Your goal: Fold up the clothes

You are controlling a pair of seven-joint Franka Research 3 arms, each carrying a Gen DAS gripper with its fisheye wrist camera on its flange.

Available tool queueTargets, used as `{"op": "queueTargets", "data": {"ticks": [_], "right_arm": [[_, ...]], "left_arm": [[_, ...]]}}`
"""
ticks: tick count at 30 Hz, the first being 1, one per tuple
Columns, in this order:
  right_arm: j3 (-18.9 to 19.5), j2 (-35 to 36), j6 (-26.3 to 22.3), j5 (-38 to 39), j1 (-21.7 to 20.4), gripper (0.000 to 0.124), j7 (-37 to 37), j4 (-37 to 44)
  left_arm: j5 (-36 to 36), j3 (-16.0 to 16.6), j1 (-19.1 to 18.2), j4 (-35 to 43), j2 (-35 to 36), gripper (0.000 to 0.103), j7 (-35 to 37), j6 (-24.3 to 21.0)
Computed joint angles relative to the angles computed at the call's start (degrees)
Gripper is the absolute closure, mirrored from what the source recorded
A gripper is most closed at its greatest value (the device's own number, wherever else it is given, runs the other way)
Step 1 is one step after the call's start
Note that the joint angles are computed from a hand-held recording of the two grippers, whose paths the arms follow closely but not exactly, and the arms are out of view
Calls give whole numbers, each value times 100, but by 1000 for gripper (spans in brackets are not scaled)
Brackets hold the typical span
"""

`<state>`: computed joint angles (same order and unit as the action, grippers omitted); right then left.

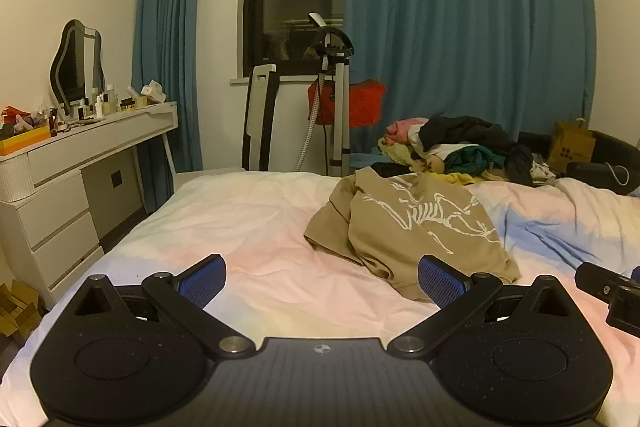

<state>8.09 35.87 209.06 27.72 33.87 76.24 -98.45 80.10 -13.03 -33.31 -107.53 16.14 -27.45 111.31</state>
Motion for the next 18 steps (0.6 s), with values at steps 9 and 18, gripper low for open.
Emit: {"op": "queueTargets", "data": {"ticks": [9,18], "right_arm": [[-25,120,227,-66,31,34,-157,63],[-65,135,335,109,135,34,-431,109]], "left_arm": [[108,-30,-9,-110,-97,0,0,-109],[239,-113,32,-276,-240,0,-117,-139]]}}
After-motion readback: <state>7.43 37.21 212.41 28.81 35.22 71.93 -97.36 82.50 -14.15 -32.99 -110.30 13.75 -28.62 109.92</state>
